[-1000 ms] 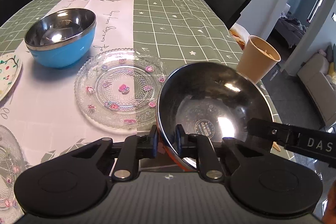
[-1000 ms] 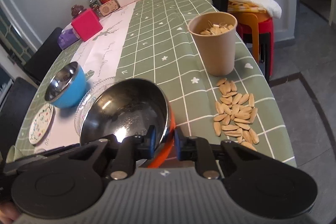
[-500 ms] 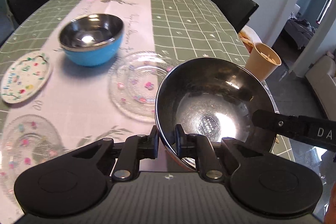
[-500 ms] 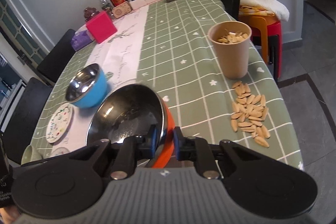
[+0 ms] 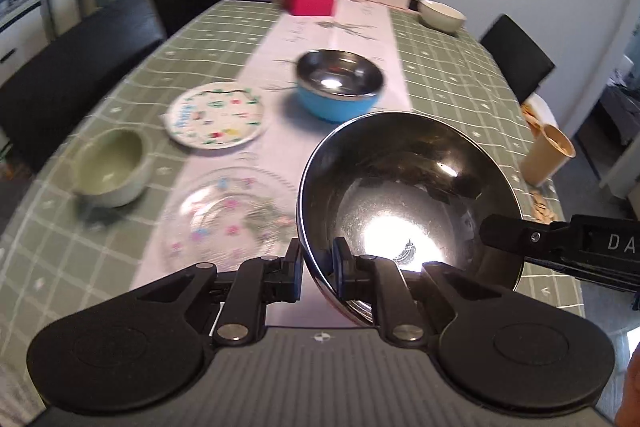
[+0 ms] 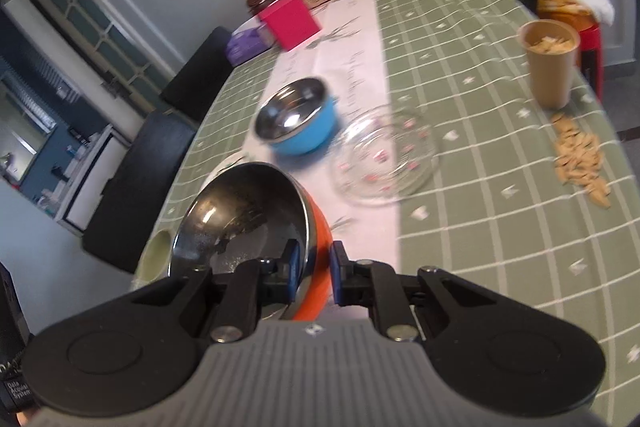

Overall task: Organize plates and bowls
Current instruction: 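Lift the orange bowl with both grippers and carry it toward the glass plates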

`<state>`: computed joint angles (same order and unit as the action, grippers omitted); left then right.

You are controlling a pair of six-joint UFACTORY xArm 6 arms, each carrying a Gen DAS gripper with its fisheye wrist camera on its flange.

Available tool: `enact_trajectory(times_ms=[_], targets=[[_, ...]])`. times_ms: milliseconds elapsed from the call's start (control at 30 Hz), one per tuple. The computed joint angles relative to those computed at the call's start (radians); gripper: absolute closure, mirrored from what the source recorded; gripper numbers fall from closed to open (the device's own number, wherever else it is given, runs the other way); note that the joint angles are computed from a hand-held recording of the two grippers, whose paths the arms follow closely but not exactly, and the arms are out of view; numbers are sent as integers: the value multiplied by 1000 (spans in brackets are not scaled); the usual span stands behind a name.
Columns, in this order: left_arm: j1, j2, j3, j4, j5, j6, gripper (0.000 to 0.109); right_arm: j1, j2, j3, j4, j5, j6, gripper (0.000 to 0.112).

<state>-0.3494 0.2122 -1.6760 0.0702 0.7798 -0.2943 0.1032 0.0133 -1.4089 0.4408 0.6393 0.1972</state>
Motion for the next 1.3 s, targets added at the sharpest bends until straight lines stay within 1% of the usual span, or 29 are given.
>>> enact_trajectory(times_ms=[67, 133, 200, 267, 300, 433, 500, 667, 767, 867, 933, 967, 1067, 1200, 1300], targets=[[17, -65, 75, 35, -15, -23, 92, 38, -5, -7, -12, 7, 20, 99], [33, -120, 144, 41, -36, -24, 92, 73, -14, -4, -38, -5, 33, 99], [53, -160, 198, 21, -45, -8, 91, 105, -31, 11, -70, -3, 60, 99], [74, -187, 236, -17, -21, -4, 91, 128, -41, 28, -89, 1, 87, 99], [82, -205, 264, -24, -21, -2, 91, 139, -45, 40, -96, 0, 92, 99], [109, -276, 384, 10, -64, -14, 91, 179, -52, 83, -77, -12, 92, 99], [126, -298, 427, 4, -73, -8, 91, 200, -44, 97, -72, -28, 92, 99], [179, -275, 442, -86, -65, 26, 92, 241, 3, 82, -113, -27, 119, 99], [188, -274, 469, -56, -86, 14, 92, 259, 30, 78, -128, -38, 141, 99], [192, -268, 483, -29, -90, 3, 92, 268, 52, 72, -129, -20, 160, 99], [192, -274, 505, -13, -116, 0, 93, 275, 63, 65, -161, -4, 185, 99], [192, -278, 511, -9, -120, 2, 93, 283, 60, 73, -192, -19, 201, 99], [198, -285, 521, -24, -130, 15, 93, 295, 62, 68, -250, -22, 237, 99], [206, -290, 527, -37, -136, 27, 93, 294, 64, 68, -232, -26, 224, 99], [209, -290, 526, -57, -136, 43, 94, 298, 62, 76, -249, -39, 234, 99]])
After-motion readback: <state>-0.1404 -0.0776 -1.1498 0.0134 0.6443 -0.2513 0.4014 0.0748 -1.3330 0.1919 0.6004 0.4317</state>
